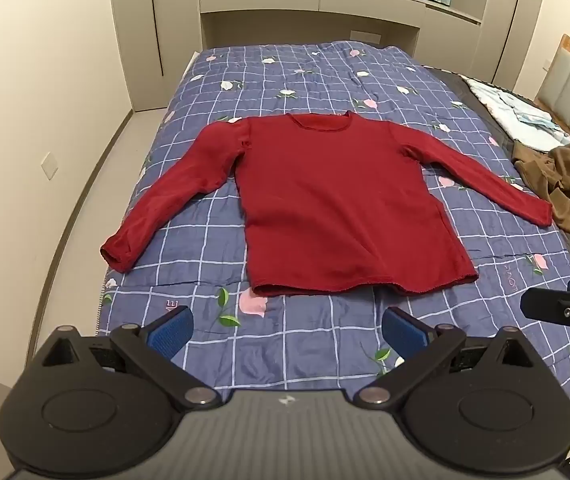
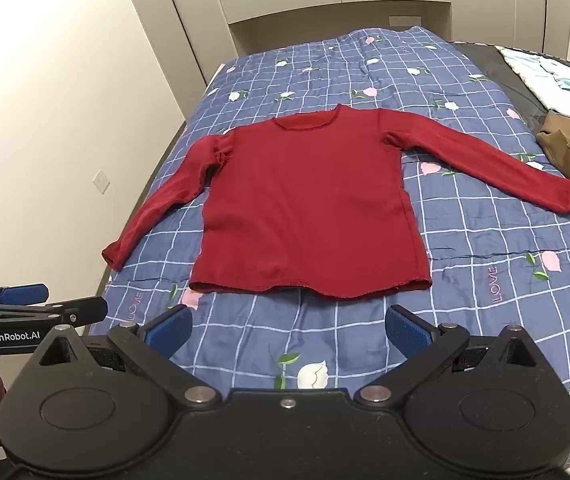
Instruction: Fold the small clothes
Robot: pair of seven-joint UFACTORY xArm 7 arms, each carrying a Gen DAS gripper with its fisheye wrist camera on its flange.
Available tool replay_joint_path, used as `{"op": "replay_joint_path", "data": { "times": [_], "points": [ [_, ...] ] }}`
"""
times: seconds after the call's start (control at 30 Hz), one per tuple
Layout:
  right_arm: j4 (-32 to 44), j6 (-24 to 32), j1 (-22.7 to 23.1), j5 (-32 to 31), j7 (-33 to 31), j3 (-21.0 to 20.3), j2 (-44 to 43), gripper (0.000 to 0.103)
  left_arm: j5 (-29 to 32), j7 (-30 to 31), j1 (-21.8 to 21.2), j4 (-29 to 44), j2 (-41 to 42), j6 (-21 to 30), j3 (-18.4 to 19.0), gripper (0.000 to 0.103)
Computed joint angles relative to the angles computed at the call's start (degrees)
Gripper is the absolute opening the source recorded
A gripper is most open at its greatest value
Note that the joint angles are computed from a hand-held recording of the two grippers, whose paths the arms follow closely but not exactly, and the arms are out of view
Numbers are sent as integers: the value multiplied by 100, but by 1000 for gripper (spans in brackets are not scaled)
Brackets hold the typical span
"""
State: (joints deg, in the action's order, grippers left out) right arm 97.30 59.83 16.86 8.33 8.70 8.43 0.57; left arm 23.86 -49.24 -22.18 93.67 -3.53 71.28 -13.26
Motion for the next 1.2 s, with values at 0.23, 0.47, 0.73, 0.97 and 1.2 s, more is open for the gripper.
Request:
{"op": "replay_joint_path", "data": {
  "times": [0.23, 0.47, 0.73, 0.97, 1.2],
  "points": [
    [88, 92, -35, 91, -67, -31, 87, 102, -10, 35, -7, -36, -41, -9, -5, 102],
    [121, 79, -25, 57, -14, -21, 129, 102, -53, 114, -60, 185, 203, 80, 0, 102],
    [107, 83, -44, 87, -76, -30, 133, 102, -55, 127, -112, 230, 245, 81, 80, 102],
    [150, 105, -40, 38, -46, -28, 144, 102, -50, 127, -121, 217, 230, 70, 76, 102],
    [163, 121, -36, 14, -14, -26, 134, 102, -52, 145, -142, 258, 258, 86, 78, 102]
  ]
}}
